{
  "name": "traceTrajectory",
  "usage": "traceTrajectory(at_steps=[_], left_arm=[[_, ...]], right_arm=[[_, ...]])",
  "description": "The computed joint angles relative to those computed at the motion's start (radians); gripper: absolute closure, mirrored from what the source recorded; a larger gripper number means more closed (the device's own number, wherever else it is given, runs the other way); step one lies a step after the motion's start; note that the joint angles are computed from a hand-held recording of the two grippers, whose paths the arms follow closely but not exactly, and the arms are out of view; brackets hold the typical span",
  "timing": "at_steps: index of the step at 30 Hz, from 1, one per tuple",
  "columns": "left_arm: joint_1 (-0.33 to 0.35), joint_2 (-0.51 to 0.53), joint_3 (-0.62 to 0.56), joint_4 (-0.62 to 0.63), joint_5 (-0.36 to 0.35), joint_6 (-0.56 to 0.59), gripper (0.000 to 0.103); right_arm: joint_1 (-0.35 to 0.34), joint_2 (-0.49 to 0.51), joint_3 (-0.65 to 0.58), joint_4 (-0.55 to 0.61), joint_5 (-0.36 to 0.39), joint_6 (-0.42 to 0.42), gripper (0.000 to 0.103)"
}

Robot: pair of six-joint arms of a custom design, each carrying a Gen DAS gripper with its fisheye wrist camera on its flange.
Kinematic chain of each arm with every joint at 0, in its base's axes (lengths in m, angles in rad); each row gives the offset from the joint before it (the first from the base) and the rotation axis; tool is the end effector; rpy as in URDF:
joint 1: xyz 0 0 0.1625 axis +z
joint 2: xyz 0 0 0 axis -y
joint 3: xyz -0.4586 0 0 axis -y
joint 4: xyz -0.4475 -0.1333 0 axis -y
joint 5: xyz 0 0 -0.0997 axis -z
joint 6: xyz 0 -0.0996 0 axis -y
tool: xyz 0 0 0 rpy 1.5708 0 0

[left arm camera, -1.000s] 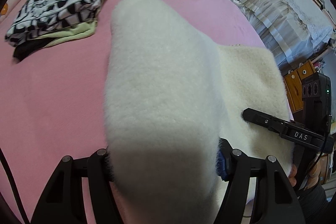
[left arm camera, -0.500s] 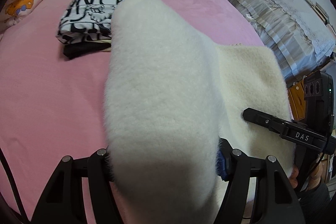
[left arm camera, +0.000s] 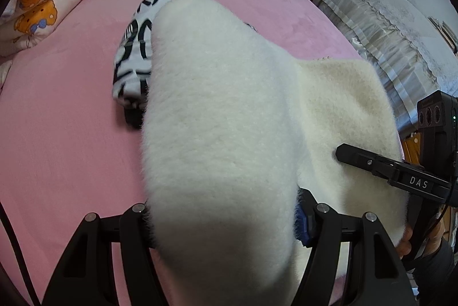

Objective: Fold large clothes
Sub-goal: 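Lift the square with both grippers and carry it over the patterned clothes stack, then lower the square onto the stack and open both grippers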

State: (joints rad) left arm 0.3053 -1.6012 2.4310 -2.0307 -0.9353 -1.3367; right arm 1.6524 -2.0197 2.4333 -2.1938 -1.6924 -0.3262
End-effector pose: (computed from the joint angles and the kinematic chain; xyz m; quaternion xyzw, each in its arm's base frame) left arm -0.2780 -0.2894 0.1799 0.0242 0.9352 -0.2495 0.2502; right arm 0.1476 -0.3178 0.3198 0.1948 -0.9734 0.0962 0.0727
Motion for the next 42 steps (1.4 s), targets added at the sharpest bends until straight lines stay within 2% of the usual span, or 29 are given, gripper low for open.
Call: traceTrajectory(at_steps=[8,14,16,18,21,23,24,25,26,29,32,35,36,38,40,41,42], left_arm=[[0.257,0.026,-0.158,-0.073,0.150,0.364,0.037],[0.457,0.114,-0.259,-0.272,0.206,0.675,0.036],[0.541,0.158,-0.274,-0.380,0.188,0.772,0.035],[0.627,0.222,-0.291,-0.468,0.159,0.821,0.033],[0.718,0.281,-0.272,-0.676,0.127,0.921,0.020],[0.775,0.286,-0.256,-0.792,0.030,0.965,0.015],[0.792,0.280,-0.250,-0.812,-0.009,0.970,0.013],[0.799,0.276,-0.251,-0.810,-0.020,0.971,0.011],[0.800,0.274,-0.251,-0.807,-0.013,0.983,0.009],[0.763,0.264,-0.251,-0.762,0.067,0.984,0.007],[0.702,0.243,-0.238,-0.699,0.189,0.958,0.008],[0.619,0.221,-0.207,-0.685,0.311,0.958,0.011],[0.595,0.214,-0.200,-0.691,0.338,0.959,0.016],[0.559,0.201,-0.190,-0.710,0.357,0.965,0.035],[0.543,0.197,-0.189,-0.717,0.358,0.961,0.075],[0.540,0.202,-0.193,-0.703,0.369,0.952,0.085],[0.537,0.203,-0.193,-0.665,0.389,0.920,0.093]], right_arm=[[0.074,0.350,-0.157,-0.248,0.045,0.036,0.062],[0.075,0.605,-0.291,-0.406,0.105,0.028,0.062],[0.065,0.690,-0.327,-0.457,0.115,0.022,0.062],[0.045,0.768,-0.356,-0.494,0.109,0.010,0.062],[-0.001,0.871,-0.376,-0.576,0.067,-0.023,0.058],[-0.037,0.902,-0.380,-0.606,0.092,-0.023,0.053],[-0.050,0.907,-0.379,-0.613,0.102,-0.033,0.048],[-0.053,0.909,-0.379,-0.618,0.104,-0.048,0.046],[-0.047,0.907,-0.375,-0.631,0.087,-0.075,0.038],[0.008,0.913,-0.382,-0.657,-0.028,-0.122,0.026],[0.060,0.885,-0.381,-0.645,-0.126,-0.141,0.026],[0.096,0.832,-0.350,-0.699,-0.159,-0.194,0.026],[0.107,0.814,-0.337,-0.737,-0.154,-0.212,0.026],[0.130,0.794,-0.315,-0.809,-0.157,-0.244,0.026],[0.139,0.778,-0.295,-0.842,-0.137,-0.265,0.027],[0.143,0.777,-0.290,-0.844,-0.132,-0.268,0.038],[0.148,0.785,-0.295,-0.829,-0.129,-0.265,0.055]])
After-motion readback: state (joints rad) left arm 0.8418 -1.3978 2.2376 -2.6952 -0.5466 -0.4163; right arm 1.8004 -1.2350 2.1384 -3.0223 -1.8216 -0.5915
